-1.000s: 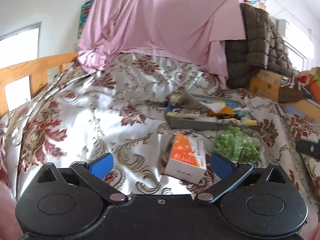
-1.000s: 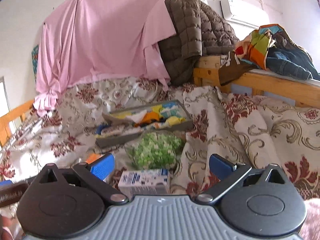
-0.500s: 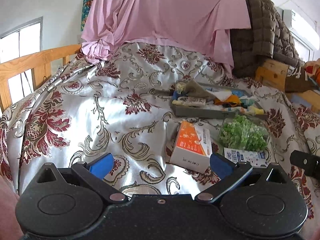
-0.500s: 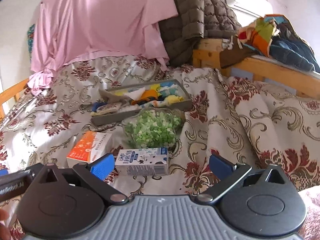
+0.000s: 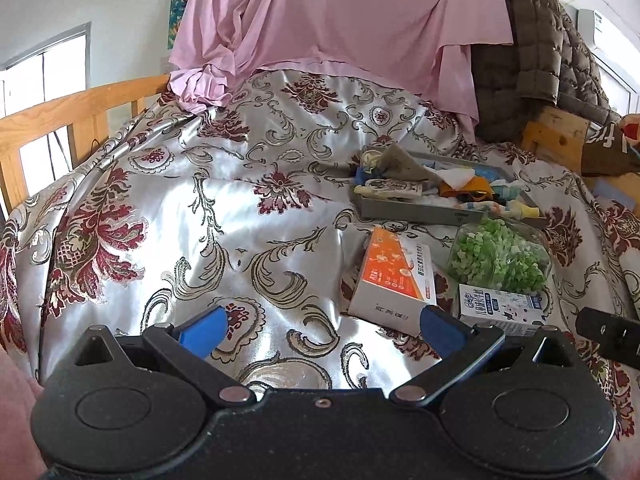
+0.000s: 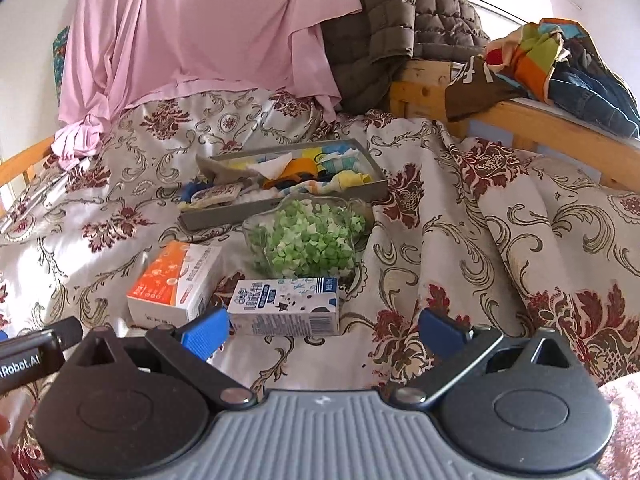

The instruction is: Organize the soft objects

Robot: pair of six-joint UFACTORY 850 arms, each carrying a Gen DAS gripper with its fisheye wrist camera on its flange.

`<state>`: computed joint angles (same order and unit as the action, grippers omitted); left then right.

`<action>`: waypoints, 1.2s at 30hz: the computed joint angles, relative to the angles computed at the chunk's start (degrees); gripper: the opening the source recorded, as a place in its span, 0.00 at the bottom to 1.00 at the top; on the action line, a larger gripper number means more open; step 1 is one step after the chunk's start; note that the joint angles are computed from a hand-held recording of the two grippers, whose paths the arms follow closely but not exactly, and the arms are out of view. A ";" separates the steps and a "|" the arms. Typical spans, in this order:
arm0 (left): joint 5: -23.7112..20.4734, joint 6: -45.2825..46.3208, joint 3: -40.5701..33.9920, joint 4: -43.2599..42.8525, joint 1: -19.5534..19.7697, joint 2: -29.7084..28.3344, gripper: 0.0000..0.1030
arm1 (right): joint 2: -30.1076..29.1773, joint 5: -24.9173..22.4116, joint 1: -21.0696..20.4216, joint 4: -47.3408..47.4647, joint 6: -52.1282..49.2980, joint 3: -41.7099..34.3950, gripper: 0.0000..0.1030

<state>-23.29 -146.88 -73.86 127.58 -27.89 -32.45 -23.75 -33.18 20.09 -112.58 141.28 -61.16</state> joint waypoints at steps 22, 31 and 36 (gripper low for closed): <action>0.16 3.53 -0.55 -4.01 -0.05 -0.35 0.99 | -0.22 1.12 -0.09 1.35 -2.35 -0.38 1.00; 0.20 3.60 -0.62 -4.07 -0.03 -0.37 0.99 | -0.26 1.13 -0.02 1.52 -2.43 -0.40 1.00; 0.25 3.71 -0.65 -4.15 0.00 -0.37 0.99 | -0.26 1.14 -0.02 1.58 -2.49 -0.43 1.00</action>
